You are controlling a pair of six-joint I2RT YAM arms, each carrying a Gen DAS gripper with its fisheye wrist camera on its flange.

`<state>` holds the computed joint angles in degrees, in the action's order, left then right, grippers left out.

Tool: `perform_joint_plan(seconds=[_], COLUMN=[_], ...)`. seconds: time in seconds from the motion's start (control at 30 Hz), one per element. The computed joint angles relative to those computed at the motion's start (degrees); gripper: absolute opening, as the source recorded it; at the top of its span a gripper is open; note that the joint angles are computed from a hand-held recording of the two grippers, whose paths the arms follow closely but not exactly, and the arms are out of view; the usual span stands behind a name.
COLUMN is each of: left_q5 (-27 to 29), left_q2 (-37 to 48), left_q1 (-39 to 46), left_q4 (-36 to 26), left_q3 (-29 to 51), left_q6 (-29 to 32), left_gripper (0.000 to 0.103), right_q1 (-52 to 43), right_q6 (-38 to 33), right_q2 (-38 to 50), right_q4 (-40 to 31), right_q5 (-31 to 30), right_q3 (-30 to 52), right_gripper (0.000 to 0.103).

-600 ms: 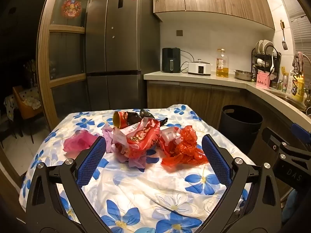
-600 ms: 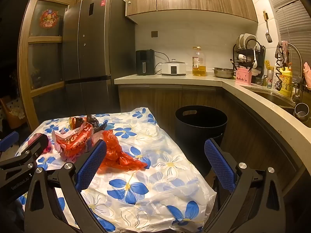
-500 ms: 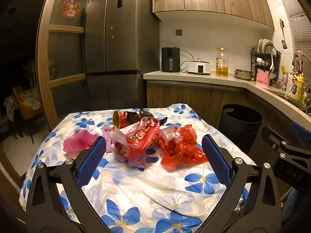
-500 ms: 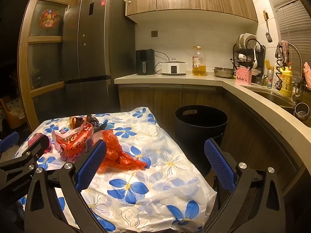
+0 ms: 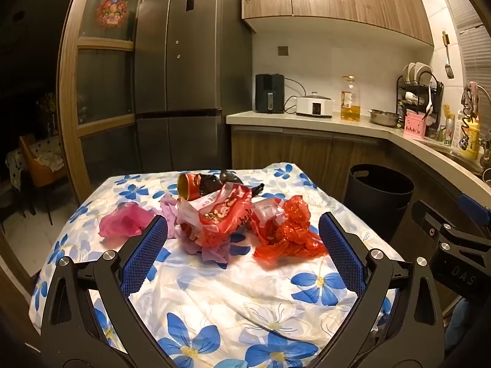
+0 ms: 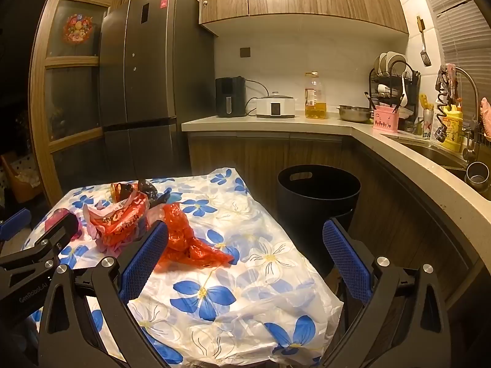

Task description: Collect trash

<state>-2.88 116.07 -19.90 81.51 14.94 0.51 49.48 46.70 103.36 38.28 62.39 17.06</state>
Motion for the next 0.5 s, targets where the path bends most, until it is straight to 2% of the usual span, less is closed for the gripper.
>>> perform_joint_plan(seconds=[0.03, 0.07, 0.33, 0.37, 0.5], left_q5=[-1.5, -0.5, -1.9, -0.3, -0.6], left_q2=[2.0, 2.0, 3.7, 2.3, 2.3], left_q1=[-1.7, -0.9, -2.2, -0.7, -1.0], left_q4=[2.8, 3.3, 4.8, 3.3, 3.3], left_q3=[-0.9, -1.2, -1.0, -1.1, -1.0], left_q6=[-0.7, -0.5, -0.8, -0.6, -0.7], left_gripper=[0.097, 0.097, 0.097, 0.097, 0.097], right_q1=[0.0, -0.1, -0.3, -0.2, 0.0], right_q6=[0.0, 0.0, -0.6, -0.6, -0.2], right_q2=[0.0, 0.0, 0.4, 0.8, 2.1], right_q4=[0.0, -0.1, 1.2, 1.4, 2.2], right_q5=[0.0, 0.0, -0.4, -0.5, -0.4], right_q3=[0.0, 0.0, -0.2, -0.1, 0.2], right_gripper=[0.098, 0.098, 0.098, 0.098, 0.098])
